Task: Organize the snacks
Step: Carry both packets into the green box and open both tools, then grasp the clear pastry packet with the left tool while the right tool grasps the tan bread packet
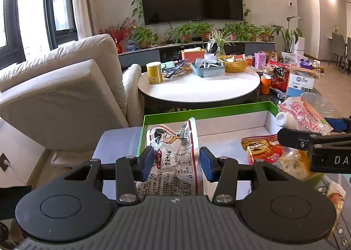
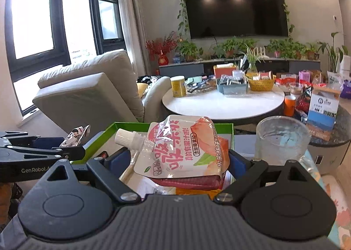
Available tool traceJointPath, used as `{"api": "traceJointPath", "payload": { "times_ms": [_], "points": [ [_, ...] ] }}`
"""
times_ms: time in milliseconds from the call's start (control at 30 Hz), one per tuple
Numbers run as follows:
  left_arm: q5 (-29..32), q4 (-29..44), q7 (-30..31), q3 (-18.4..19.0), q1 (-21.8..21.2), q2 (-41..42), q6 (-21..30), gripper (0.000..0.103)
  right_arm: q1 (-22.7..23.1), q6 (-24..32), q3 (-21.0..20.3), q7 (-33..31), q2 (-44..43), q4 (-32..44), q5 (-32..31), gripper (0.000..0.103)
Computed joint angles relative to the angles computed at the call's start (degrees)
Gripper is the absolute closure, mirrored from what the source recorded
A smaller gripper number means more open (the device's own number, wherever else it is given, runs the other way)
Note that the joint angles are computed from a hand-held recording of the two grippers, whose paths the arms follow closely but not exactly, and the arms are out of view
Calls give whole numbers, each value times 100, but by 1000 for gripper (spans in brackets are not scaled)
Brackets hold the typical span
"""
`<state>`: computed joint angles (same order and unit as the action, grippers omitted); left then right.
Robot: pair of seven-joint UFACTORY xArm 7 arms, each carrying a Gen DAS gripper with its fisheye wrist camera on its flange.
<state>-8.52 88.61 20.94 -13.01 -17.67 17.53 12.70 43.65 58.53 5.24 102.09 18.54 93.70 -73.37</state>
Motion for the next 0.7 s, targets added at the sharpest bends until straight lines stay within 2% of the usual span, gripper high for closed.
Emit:
{"api": "traceJointPath", "payload": {
  "times_ms": [133, 233, 300, 400, 500, 567, 700],
  "points": [
    [365, 470, -431, 271, -264, 427, 186, 59, -83, -74, -49, -68, 153, 142, 200, 42],
    [680, 823, -743, 483, -426, 717, 577, 59, -15, 166, -100, -355, 405, 403, 412, 42],
    [898, 773, -916, 601, -490, 722, 716, 57, 81, 311, -141, -621, 553, 519, 555, 42],
    [935, 400, -849, 508, -348, 532, 680, 56, 213, 258, -175, -755, 515, 354, 570, 42],
    [392, -151, -437, 101, 68, 185, 358, 55, 355, 399, -150, -783, 463, 304, 590, 42],
    [293, -455, -445, 125, 107, -57, 175, 52, 452, 455, -129, -549, 329, 156, 514, 42],
    [-1085, -1069, 614, -480, 730, -583, -41, 52, 498, 558, -16, -315, 180, 38, 415, 42]
  ]
}}
